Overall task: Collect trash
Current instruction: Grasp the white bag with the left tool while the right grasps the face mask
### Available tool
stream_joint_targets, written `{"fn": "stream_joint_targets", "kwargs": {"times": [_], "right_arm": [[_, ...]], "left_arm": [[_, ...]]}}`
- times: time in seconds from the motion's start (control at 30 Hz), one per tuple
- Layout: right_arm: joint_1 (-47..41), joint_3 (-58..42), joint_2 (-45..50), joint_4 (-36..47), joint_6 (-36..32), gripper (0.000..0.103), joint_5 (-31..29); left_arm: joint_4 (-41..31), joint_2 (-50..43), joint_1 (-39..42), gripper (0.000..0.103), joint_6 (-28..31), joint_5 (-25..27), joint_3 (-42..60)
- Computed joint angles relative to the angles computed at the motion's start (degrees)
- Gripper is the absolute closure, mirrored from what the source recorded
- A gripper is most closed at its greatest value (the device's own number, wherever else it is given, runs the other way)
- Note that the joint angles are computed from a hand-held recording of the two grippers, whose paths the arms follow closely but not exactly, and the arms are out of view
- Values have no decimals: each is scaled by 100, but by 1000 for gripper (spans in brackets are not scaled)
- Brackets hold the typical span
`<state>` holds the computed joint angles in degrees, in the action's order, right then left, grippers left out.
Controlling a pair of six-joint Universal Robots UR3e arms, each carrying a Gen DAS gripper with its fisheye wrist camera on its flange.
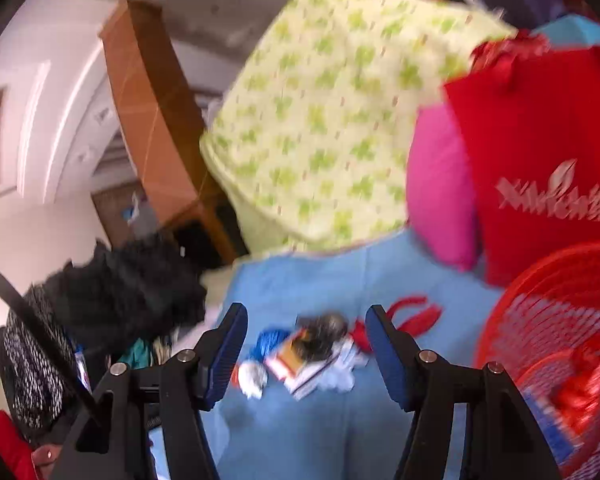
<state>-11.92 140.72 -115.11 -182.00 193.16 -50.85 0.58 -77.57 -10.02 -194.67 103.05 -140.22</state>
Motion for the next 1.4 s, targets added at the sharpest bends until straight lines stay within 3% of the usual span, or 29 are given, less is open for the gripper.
{"fn": "stream_joint_targets", "kwargs": {"times": [0.13,0.33,0.47,0.63,0.77,0.87,0.97,1.07,1.27,1.4], "right_arm": [[837,-938,1677,99,225,38,-587],[971,-2183,3615,550,749,38,-355],[1050,-2762,4313,792,950,39,-475],[1273,-3682,5159,1121,1016,47,-631],[1511,-4253,5611,1368,1097,48,-930],[1627,-4658,5853,1789,993,53,-999],[1770,-4813,5833,2076,778,63,-1253],[1743,-4701,5626,2231,650,67,-1150],[1608,-3978,4768,2265,366,68,-966],[1403,-3150,3821,2209,153,68,-904]], "left_arm": [[-181,-207,454,23,107,-418,81],[-377,-673,950,23,355,-1308,388],[-314,-1278,956,24,518,-1589,750],[-426,-1800,1103,38,603,-2090,1183],[-636,-2207,1269,42,477,-2372,1508],[-662,-2369,1267,49,429,-2382,1640],[-784,-2525,1250,71,449,-2442,1781],[-784,-2534,1264,83,412,-2441,1746],[-705,-2003,1144,87,389,-2436,1331],[-496,-1456,745,87,464,-2077,968]]}}
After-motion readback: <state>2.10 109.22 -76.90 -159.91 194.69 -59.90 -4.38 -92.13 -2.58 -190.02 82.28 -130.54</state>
